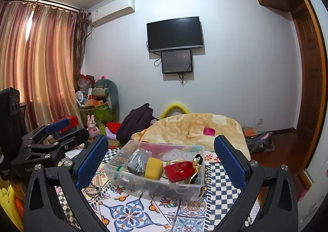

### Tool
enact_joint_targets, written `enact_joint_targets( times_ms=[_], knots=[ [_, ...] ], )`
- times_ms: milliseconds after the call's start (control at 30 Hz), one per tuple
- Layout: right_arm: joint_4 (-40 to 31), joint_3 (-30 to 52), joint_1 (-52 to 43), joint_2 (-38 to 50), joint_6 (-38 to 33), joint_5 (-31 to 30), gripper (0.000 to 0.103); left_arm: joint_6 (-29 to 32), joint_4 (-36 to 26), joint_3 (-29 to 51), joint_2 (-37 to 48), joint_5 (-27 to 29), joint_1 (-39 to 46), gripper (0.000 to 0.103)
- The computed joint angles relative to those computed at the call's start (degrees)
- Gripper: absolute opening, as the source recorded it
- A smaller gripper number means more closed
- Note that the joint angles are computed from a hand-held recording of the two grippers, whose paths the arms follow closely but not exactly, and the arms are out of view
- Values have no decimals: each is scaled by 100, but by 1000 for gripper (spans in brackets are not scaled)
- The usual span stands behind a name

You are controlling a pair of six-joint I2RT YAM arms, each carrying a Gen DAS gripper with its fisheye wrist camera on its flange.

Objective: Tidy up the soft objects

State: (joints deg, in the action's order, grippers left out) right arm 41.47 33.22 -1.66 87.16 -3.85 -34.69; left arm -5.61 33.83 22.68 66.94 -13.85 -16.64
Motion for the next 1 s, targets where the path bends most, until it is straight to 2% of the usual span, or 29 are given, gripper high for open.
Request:
enact_joint_targets(
  times_ms=[1000],
  knots=[
    [-82,-30,54,-148,31,-10,103,68,-6,-42,-61,46,-4,103]
  ],
)
